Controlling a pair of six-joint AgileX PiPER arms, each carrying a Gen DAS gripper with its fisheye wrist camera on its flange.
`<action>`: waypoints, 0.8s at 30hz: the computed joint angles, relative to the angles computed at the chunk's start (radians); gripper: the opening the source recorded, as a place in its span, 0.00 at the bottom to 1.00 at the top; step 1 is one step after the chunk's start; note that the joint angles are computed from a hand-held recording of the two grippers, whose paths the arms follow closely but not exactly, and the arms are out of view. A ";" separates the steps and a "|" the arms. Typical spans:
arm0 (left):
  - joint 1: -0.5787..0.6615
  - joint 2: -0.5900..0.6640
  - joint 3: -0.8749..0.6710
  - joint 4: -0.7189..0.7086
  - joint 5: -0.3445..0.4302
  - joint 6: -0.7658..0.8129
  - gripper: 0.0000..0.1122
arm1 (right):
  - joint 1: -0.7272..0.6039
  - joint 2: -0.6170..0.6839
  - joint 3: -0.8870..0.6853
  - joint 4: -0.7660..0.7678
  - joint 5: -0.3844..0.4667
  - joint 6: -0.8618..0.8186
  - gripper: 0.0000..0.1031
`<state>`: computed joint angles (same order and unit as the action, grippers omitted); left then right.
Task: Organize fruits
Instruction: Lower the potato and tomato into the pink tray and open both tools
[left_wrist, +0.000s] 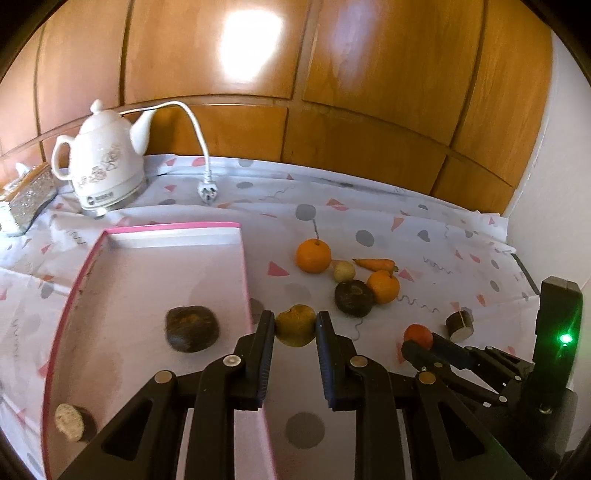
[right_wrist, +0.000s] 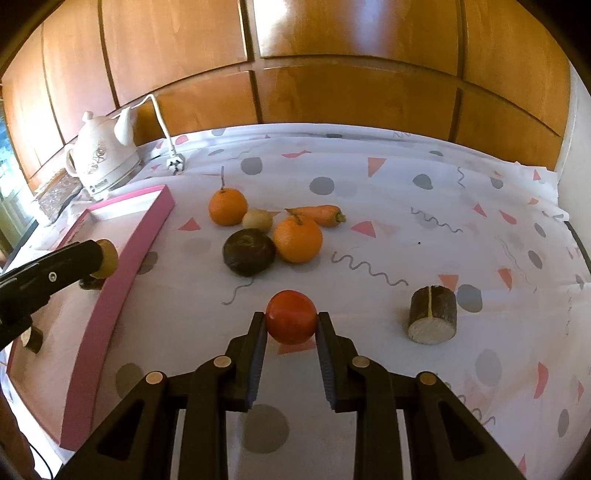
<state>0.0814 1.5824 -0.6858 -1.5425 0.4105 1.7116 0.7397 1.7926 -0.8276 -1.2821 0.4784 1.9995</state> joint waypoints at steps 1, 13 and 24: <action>0.015 -0.008 0.008 -0.001 0.007 0.008 0.20 | 0.007 -0.003 -0.001 0.002 0.002 -0.002 0.26; 0.238 -0.039 0.023 0.049 0.088 0.027 0.20 | 0.099 -0.012 -0.092 0.060 -0.013 -0.111 0.26; 0.377 0.008 -0.017 0.047 0.095 0.042 0.21 | 0.180 0.049 -0.263 0.178 -0.042 -0.336 0.26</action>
